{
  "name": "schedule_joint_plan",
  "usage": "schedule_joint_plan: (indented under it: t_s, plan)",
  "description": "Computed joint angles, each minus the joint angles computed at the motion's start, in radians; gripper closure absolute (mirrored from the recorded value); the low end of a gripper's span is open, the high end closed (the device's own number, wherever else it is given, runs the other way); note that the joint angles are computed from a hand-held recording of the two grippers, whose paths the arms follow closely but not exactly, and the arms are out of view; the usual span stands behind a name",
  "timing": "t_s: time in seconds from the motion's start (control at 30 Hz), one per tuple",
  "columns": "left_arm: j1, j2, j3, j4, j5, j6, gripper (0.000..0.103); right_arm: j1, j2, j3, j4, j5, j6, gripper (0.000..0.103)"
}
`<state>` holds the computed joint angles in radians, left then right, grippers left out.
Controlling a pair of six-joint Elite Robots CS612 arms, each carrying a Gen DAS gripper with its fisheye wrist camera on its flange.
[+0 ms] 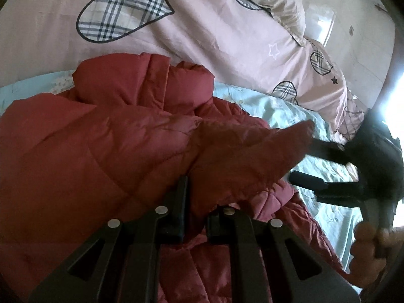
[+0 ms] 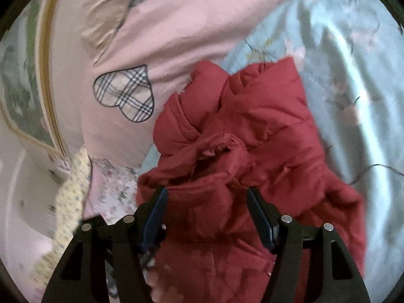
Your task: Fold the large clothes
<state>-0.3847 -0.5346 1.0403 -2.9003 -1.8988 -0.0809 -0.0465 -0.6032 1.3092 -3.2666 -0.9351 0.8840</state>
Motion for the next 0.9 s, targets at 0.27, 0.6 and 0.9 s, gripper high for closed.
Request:
schedule_joint_plan:
  t_s: [0.27, 0.6, 0.9]
  plan:
    - [-0.005, 0.001, 0.007, 0.001, 0.022, 0.052, 0.094, -0.018, 0.053, -0.035, -0.122, 0.079, 0.163, 0.032]
    - [-0.011, -0.005, 0.025, -0.018, 0.047, 0.097, 0.094, -0.027, 0.121, -0.117, -0.213, 0.169, 0.312, 0.032]
    - [-0.016, -0.009, 0.036, -0.025, 0.069, 0.129, 0.094, -0.034, 0.138, -0.107, -0.319, 0.150, 0.428, 0.028]
